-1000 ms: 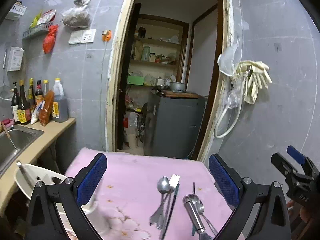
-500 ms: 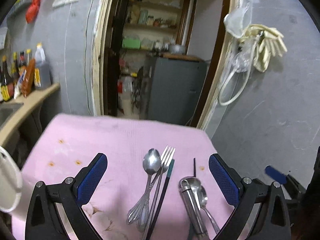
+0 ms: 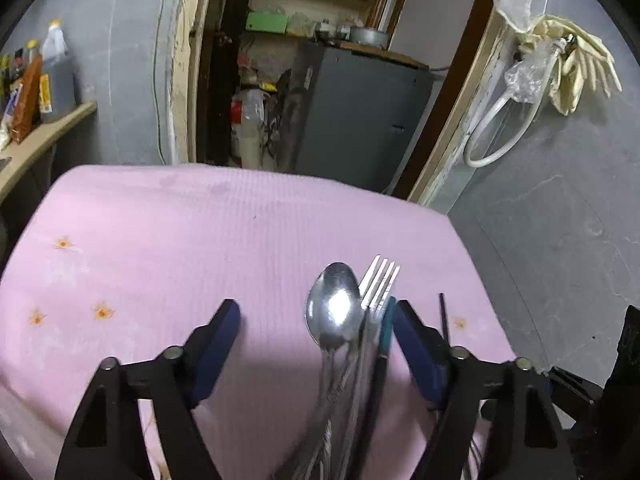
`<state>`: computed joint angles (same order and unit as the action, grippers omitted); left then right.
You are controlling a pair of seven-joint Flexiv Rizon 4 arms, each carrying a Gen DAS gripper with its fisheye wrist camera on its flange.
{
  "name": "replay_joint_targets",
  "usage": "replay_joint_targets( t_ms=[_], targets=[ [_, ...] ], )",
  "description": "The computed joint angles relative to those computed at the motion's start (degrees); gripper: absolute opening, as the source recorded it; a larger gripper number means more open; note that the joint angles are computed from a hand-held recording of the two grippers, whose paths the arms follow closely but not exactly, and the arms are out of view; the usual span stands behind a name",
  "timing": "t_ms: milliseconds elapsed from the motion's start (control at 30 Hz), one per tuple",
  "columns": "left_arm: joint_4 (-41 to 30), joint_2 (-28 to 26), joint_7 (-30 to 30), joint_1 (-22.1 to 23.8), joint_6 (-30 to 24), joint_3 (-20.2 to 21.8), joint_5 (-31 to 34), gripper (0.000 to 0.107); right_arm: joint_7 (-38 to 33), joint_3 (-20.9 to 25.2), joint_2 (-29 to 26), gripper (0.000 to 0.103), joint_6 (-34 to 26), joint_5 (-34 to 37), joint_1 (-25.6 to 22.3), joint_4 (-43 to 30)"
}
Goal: Organize utensils
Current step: 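Lower the left tool onto a silver spoon and close on it, then lift the spoon with the left tool while the right tool grasps a silver fork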
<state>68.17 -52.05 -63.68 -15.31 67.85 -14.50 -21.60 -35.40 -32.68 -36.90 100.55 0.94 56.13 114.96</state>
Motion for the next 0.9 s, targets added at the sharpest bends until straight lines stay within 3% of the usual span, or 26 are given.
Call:
replay_joint_targets(
  t_ms=[200, 333, 500, 600, 800, 900],
  targets=[
    [-8.47, -4.79, 0.74, -0.46, -7.66, 0.52, 0.09, 0.060, -1.73, 6.41, -0.12, 0.032, 1.75, -0.47, -5.85, -1.98],
    [-12.15, -6.78, 4.29, -0.15, -11.13, -0.81, -0.60, 0.060, -3.72, 12.13, 0.00, 0.031, 1.92, -1.84, -11.23, -3.94],
    [-15.42, -8.35, 7.48, -0.75, -13.82, -0.50, -0.87, 0.059, -6.92, 15.85, 0.98, 0.027, 2.13, -3.34, -14.47, -3.46],
    [-16.07, -8.57, 8.31, -0.92, -14.84, -0.36, -1.28, 0.050, -9.23, 18.85, 1.44, 0.027, 1.15, -5.20, -17.50, -4.15],
    [-15.82, -8.31, 7.99, -0.80, -15.55, 0.06, -1.95, 0.031, -11.16, 20.57, 1.70, 0.027, -1.32, -7.91, -19.69, -5.78],
    [-15.73, -8.18, 7.45, -0.86, -15.69, 0.42, -1.99, 0.028, -11.35, 21.83, 2.19, 0.017, -2.60, -9.12, -20.95, -6.01]
  ],
)
